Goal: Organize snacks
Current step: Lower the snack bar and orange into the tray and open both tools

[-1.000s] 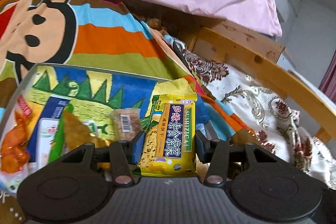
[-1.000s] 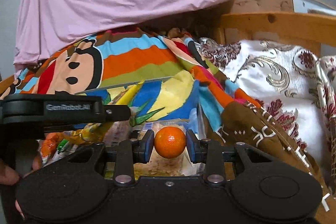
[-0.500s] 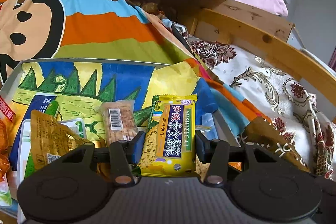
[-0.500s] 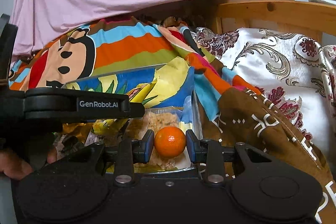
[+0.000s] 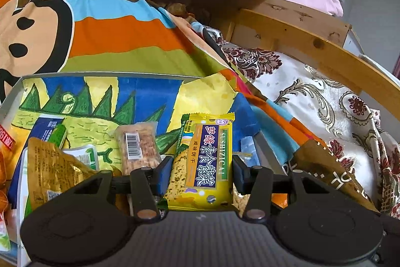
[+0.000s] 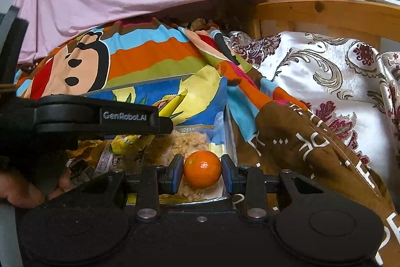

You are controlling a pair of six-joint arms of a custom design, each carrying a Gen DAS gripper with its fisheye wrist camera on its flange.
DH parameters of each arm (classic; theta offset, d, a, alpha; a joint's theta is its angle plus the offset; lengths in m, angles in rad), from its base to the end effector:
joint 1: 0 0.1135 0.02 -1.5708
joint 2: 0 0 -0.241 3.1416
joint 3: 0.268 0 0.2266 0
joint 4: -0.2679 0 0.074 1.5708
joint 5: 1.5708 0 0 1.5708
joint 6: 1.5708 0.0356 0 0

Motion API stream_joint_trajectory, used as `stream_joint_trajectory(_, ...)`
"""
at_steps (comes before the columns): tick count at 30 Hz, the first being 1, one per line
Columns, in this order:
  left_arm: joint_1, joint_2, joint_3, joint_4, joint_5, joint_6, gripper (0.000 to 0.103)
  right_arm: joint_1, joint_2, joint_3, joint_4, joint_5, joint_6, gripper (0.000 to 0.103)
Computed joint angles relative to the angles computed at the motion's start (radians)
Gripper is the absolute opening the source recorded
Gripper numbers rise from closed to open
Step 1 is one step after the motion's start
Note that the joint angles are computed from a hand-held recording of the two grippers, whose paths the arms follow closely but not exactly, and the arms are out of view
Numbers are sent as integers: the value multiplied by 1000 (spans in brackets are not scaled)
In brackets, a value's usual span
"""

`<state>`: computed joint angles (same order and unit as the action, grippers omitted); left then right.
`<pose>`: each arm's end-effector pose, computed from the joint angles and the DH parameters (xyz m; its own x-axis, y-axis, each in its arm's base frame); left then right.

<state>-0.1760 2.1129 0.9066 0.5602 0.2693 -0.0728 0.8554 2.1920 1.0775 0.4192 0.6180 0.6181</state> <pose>0.3575 -0.0732 0.0720 -0.6186 0.0388 -0.7847 0.3338 0.9171 -0.2178 0.2711 0.2805 0.0738 -0.5298 0.1104 -0.8409 -0.0201 0.9896 0.1425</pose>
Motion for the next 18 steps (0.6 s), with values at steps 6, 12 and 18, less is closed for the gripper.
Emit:
stream_joint_trajectory(6, -15, 22, 55, -37, -29, 1, 53, 6, 8, 15, -14, 17, -22, 35)
stream_joint_trajectory(12, -35, 39, 97, -83, -54, 20, 53, 7, 13, 21, -21, 26, -31, 35)
stream_joint_trajectory(18, -34, 51, 116, -116, -48, 0, 54, 8, 18, 36, -46, 33, -45, 36)
